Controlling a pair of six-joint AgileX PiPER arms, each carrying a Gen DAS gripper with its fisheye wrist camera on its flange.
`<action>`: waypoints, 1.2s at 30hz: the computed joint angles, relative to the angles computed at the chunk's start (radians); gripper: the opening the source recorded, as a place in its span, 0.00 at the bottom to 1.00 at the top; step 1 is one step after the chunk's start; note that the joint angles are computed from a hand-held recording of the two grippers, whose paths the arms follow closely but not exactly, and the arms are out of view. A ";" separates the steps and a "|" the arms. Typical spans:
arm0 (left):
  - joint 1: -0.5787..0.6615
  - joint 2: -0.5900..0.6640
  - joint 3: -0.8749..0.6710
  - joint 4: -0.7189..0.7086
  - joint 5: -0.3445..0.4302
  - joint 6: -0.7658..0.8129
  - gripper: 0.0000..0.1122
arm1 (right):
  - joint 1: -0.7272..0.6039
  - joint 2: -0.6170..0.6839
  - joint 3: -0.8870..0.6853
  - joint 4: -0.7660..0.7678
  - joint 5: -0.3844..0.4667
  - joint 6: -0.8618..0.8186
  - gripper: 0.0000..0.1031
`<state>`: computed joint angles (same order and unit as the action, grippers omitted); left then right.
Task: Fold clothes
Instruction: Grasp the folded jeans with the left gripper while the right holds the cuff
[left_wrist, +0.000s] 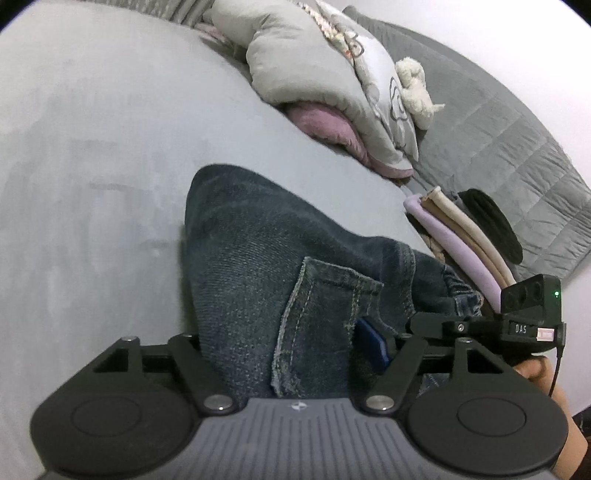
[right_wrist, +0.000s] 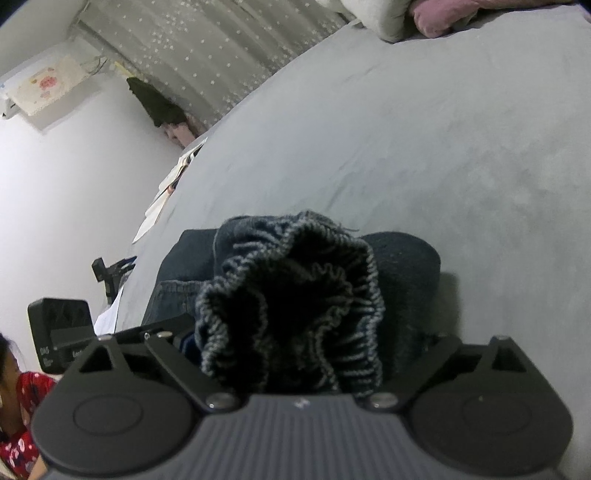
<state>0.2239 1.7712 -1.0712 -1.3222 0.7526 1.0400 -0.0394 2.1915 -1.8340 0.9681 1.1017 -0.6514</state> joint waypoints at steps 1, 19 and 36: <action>0.007 0.009 -0.006 0.003 0.016 -0.004 0.66 | 0.002 0.004 -0.011 -0.005 0.007 0.003 0.96; 0.022 0.037 0.028 -0.097 0.052 0.112 0.76 | 0.001 0.010 -0.012 -0.005 0.022 -0.052 1.00; -0.062 -0.087 0.088 -0.159 -0.131 0.152 0.46 | 0.008 -0.049 0.004 -0.016 0.003 -0.006 0.81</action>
